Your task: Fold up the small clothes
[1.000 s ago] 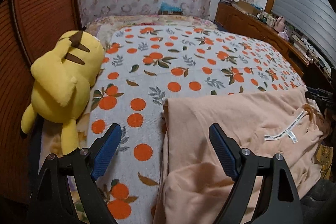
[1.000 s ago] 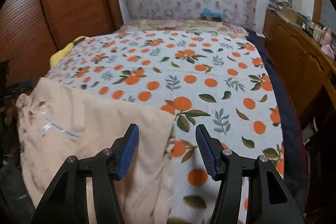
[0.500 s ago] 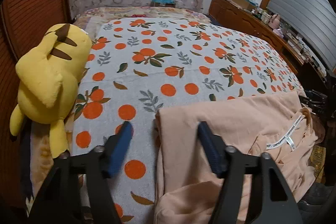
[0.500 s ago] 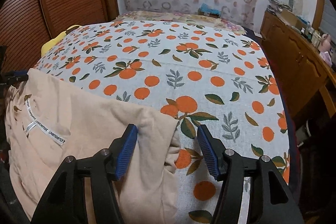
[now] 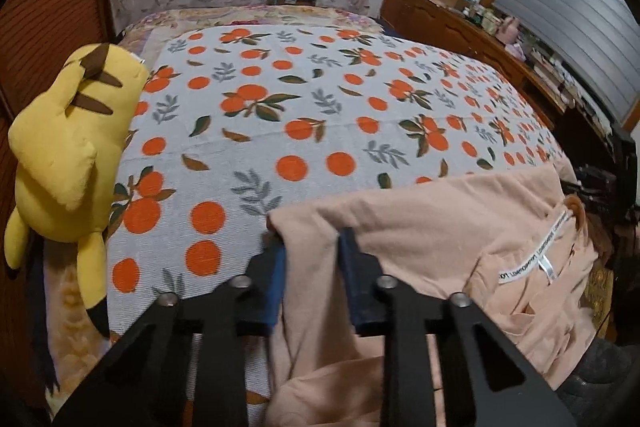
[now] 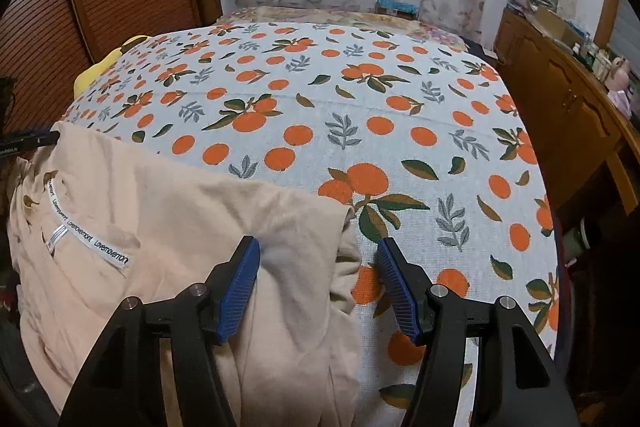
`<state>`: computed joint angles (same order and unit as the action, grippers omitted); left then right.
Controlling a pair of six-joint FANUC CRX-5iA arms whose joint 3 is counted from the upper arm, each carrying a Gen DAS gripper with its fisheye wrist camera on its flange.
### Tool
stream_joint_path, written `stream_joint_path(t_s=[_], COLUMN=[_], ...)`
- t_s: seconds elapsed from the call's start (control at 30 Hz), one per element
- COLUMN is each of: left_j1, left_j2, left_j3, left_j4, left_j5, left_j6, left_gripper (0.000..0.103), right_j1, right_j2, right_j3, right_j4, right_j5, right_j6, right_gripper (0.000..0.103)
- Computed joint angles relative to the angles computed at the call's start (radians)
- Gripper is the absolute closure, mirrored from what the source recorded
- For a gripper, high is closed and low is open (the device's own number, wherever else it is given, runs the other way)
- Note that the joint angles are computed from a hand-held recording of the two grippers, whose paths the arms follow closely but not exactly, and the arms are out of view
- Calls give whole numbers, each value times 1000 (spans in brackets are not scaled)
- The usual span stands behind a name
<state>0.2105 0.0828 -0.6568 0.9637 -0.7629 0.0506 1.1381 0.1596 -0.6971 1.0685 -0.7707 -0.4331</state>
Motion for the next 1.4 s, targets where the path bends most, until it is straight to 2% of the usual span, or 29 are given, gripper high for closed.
stream_joint_path(t_s=[0.1,0.13,0.2,0.23,0.27,0.33,0.37,0.43,0.53,0.6,0.73,0.9,1.1,1.13,1.2,1.3,1.4], left_j1=[-7,-8,-5,-2,0,7,9,31,45,31,33,46,77,87,86,46,-7], left_j2=[-13,-17,-27,-37,-49,-92,-108,-154,-239,-296,-380,-430,-470,-468,-474,-467,-429], left_j3=[-8,-10,-17,-25,-37,-71,-83,-108,-145,-174,-167,-123,-72,-58,-44,-15,11], left_j4=[0,1,13,27,50,115,138,196,289,397,522,609,695,706,728,753,748], left_j5=[4,4,-8,-19,-28,-50,-58,-125,-185,-178,-261,-322,-372,-395,-388,-318,-224], left_j6=[-11,-15,-26,-39,-57,-89,-99,-128,-179,-218,-238,-236,-229,-223,-223,-242,-258], left_gripper=[93,94,95,96,96,96,96,96,97,98,98,98,98,98,98,98,98], right_j1=[-8,-12,-30,-41,-46,-45,-31,-11,59,119,266,413,500,508,517,499,422], right_j2=[-8,-12,-31,-41,-47,-54,-61,-102,-159,-195,-265,-340,-363,-358,-362,-369,-376], right_j3=[-9,-11,-33,-45,-49,-65,-84,-124,-151,-150,-112,-47,55,74,93,110,115], right_j4=[8,10,51,68,72,122,200,293,301,272,213,215,277,288,327,377,372], right_j5=[21,32,88,121,144,141,88,43,-67,-146,-370,-652,-867,-898,-932,-931,-861], right_j6=[9,19,19,17,24,-8,-93,-214,-260,-239,-144,-14,157,177,201,251,301], right_gripper=[40,43,64,81,89,93,93,94,94,94,94,94,94,94,94,94,94])
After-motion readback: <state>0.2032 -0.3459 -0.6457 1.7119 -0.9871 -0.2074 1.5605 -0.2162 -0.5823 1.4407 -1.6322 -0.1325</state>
